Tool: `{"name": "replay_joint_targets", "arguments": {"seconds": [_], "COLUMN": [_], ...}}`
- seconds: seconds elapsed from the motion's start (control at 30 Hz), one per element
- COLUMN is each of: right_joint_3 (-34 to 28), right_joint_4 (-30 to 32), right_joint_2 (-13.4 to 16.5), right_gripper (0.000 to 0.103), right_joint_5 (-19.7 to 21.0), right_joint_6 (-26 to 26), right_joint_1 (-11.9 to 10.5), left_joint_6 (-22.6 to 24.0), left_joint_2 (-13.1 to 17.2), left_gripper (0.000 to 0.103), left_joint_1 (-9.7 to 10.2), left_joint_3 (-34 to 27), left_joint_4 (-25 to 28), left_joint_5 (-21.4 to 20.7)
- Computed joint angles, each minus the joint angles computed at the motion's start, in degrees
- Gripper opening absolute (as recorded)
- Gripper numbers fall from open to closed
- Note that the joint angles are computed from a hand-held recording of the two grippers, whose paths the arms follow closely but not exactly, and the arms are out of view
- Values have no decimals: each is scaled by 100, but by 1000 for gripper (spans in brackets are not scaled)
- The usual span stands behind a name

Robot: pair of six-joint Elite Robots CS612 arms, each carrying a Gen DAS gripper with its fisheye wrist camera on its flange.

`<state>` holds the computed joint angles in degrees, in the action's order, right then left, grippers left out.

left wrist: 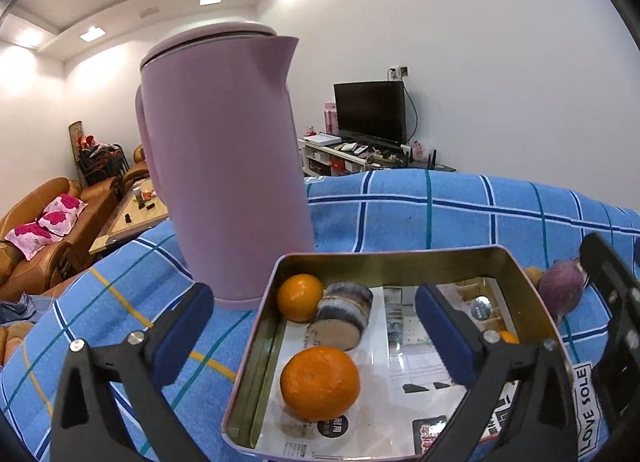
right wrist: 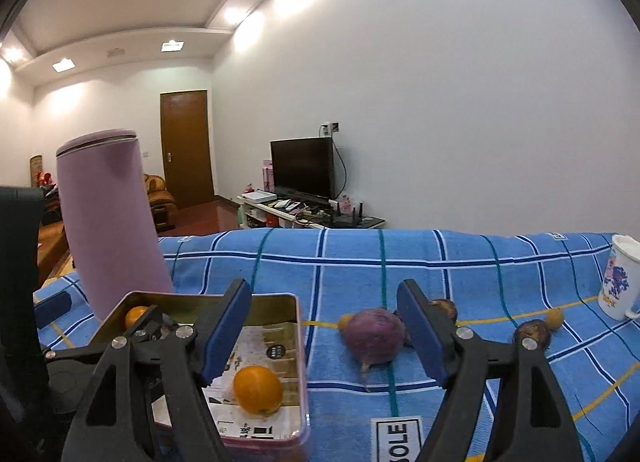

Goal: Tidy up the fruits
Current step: 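Withdraw both open tools from the tin back over the bed cover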

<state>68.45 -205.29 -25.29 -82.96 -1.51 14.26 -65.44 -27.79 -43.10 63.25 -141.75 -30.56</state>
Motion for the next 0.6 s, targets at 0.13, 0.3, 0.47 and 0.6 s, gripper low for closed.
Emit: {"name": "replay_joint_targets", "arguments": {"seconds": [0.13,0.3,0.47,0.6], "right_joint_3": [37,62,103,173], "right_joint_4": [-75,-101,-70,-68], "right_joint_2": [-15,-25,-49,-85], "right_gripper": [77,77,77,77], "right_joint_5": [-46,-109,-118,-126], "right_joint_6": [-35,-155,-144,-175], "right_joint_1": [-11,5,-18,-46], "left_joint_6": [39,99,116,27], "left_joint_2": [9,16,22,15], "left_gripper": [103,103,103,103], "left_joint_1": [-6,-21,-36,-44], "left_joint_3": [3,21,23,32], "left_joint_4": [-117,-303,-386,-380], "left_joint_5": [-45,-102,-154,-203]}}
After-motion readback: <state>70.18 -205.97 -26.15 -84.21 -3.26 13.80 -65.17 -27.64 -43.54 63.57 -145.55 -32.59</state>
